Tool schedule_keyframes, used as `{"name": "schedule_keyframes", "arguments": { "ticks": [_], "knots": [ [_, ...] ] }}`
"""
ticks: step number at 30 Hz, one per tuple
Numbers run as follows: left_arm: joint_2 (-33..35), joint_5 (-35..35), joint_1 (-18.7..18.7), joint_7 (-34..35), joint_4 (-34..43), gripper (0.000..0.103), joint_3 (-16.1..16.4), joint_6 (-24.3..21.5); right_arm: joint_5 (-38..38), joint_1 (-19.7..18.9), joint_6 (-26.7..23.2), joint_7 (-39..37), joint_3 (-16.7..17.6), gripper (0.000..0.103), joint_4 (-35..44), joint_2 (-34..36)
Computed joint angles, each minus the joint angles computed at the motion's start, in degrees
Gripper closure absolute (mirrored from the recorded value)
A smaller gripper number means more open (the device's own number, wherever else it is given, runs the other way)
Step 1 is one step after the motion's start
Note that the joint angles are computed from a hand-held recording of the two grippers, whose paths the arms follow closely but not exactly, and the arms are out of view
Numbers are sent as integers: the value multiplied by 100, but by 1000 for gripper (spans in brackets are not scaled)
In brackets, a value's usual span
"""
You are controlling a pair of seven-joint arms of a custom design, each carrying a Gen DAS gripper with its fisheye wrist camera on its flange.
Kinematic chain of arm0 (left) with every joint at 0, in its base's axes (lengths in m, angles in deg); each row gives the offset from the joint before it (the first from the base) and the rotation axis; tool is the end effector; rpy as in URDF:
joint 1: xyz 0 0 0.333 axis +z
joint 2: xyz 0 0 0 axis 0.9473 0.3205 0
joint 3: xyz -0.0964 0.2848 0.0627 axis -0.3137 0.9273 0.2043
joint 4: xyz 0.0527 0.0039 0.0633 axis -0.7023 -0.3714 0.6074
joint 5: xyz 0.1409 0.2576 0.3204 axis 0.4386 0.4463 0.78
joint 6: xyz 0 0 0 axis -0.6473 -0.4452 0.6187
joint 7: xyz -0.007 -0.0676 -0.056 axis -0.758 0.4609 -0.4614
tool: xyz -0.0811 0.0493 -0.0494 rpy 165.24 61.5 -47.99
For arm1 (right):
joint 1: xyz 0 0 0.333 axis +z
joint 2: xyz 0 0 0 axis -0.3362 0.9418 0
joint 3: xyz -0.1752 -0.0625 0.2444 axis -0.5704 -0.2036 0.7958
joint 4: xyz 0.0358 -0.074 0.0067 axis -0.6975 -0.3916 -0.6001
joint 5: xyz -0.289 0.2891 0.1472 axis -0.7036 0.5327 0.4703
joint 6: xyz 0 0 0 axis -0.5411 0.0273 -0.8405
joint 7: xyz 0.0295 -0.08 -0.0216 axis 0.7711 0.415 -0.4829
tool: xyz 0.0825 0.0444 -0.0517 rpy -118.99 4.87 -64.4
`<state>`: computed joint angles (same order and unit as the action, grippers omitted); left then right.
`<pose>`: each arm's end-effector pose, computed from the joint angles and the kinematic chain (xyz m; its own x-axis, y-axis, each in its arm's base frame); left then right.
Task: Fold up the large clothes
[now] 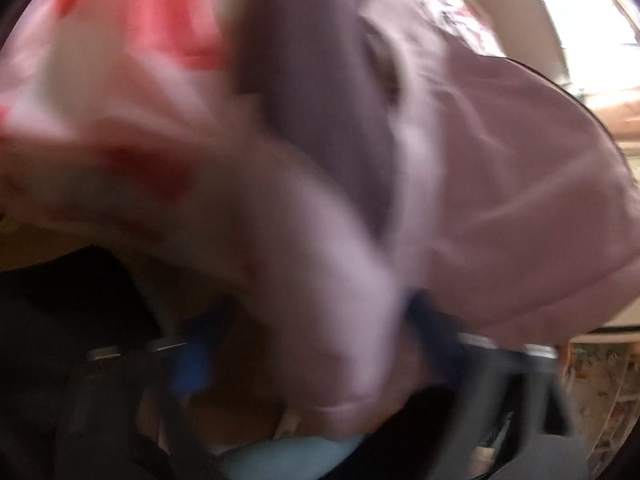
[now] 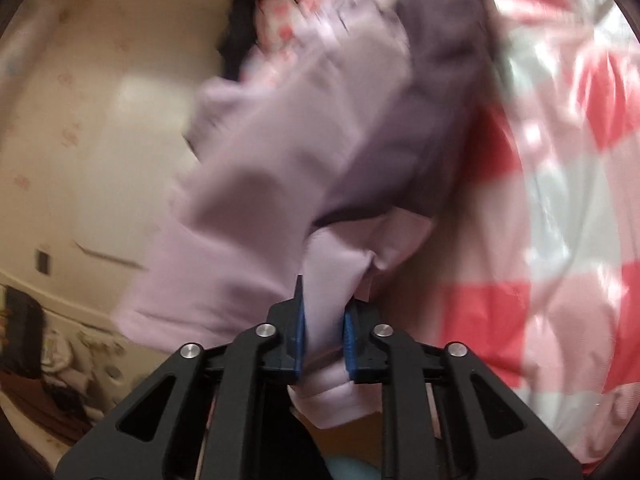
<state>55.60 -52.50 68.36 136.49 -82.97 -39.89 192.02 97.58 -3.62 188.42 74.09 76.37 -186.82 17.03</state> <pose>0.4575 -0.0522 0.3839 0.1968 -0.7775 0.5973 -0.9578 -0.2826 -0.0524 0.4910 0.1069 0.4468 0.0574 -0.5798 -0.8128 -0.9475 0.2249 -0.2273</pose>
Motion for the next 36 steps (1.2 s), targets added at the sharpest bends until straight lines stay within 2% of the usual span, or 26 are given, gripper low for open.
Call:
{"name": "schedule_keyframes", "arguments": {
  "ticks": [2, 5, 7, 9, 10, 11, 12, 13, 14, 15, 16, 17, 19, 21, 22, 24, 28, 30, 32, 33, 35, 36],
  "knots": [
    [-90, 254, 34, -229, 173, 83, -113, 11, 294, -5, 338, -233, -19, 90, -54, -324],
    [-603, 998, 207, -532, 319, 85, -259, 313, 154, -106, 680, -211, -133, 90, 48, -833],
    [-956, 1567, 421, -782, 429, 85, -270, 423, -500, -352, 748, 72, -237, 90, 22, -1303],
    [-1030, 1938, 490, -724, 577, 83, -140, 228, -1500, -720, 194, 429, -473, 90, 151, -1576],
    [-942, 2016, 413, -428, 722, 80, 34, -143, -1922, -804, 146, 666, -373, 90, 80, -1721],
    [-913, 2160, 431, -313, 732, 71, 46, -346, -2506, -981, -68, 937, -269, 89, 4, -1774],
    [-887, 2561, 565, -399, 735, 59, -117, -486, -3034, -1086, -454, 1146, -238, 83, 57, -1649],
    [-875, 3211, 777, -631, 690, 53, -419, -520, -3436, -1149, -860, 1275, -288, 82, 63, -1569],
    [-941, 3640, 900, -761, 557, 40, -558, -521, -3884, -1254, -1158, 1516, -245, 76, -50, -1513],
    [-945, 3955, 985, -922, 503, 38, -661, -511, -4272, -1370, -1216, 1797, -158, 72, -193, -1518],
    [-949, 4273, 1118, -1198, 444, 37, -759, -482, -4462, -1402, -1200, 2023, -126, 72, -240, -1518],
    [-961, 4298, 1109, -1247, 424, 37, -667, -445, -4533, -1444, -1015, 2221, -141, 71, -439, -1704],
    [-1062, 4106, 1024, -1276, 359, 36, -463, -86, -4562, -1377, -608, 2358, -213, 61, -699, -2083],
    [-1073, 4162, 966, -1273, 437, 24, -521, 327, -4581, -1227, -200, 2309, -177, 41, -760, -2319],
    [-1017, 4246, 944, -1289, 518, 21, -599, 499, -4602, -969, -50, 2325, -252, 38, -587, -2235],
    [-574, 4382, 799, -1172, 921, 10, -738, 994, -4275, -319, 211, 2022, -429, 26, -172, -1801],
    [645, 4266, 483, -972, 1908, 8, -742, 1562, -3248, 615, 829, 1236, -616, 24, 711, -598],
    [1351, 4496, 426, -1130, 2548, 8, -844, 1742, -2303, 967, 1193, 749, -645, 23, 1236, 244],
    [2061, 4742, 337, -1226, 3270, 8, -838, 1604, -1299, 1117, 1125, 260, -754, 23, 1707, 917],
    [2368, 4653, 285, -1165, 3560, 8, -775, 1528, -829, 1136, 1116, 66, -752, 23, 1921, 1251],
    [3177, 4162, 211, -1250, 4372, 8, -600, 1211, -228, 1055, 980, -233, -683, 23, 2260, 1729],
    [3378, 3837, 297, -1301, 4558, 8, -606, 1130, 102, 1006, 960, -420, -621, 23, 2371, 1949]
  ]
}}
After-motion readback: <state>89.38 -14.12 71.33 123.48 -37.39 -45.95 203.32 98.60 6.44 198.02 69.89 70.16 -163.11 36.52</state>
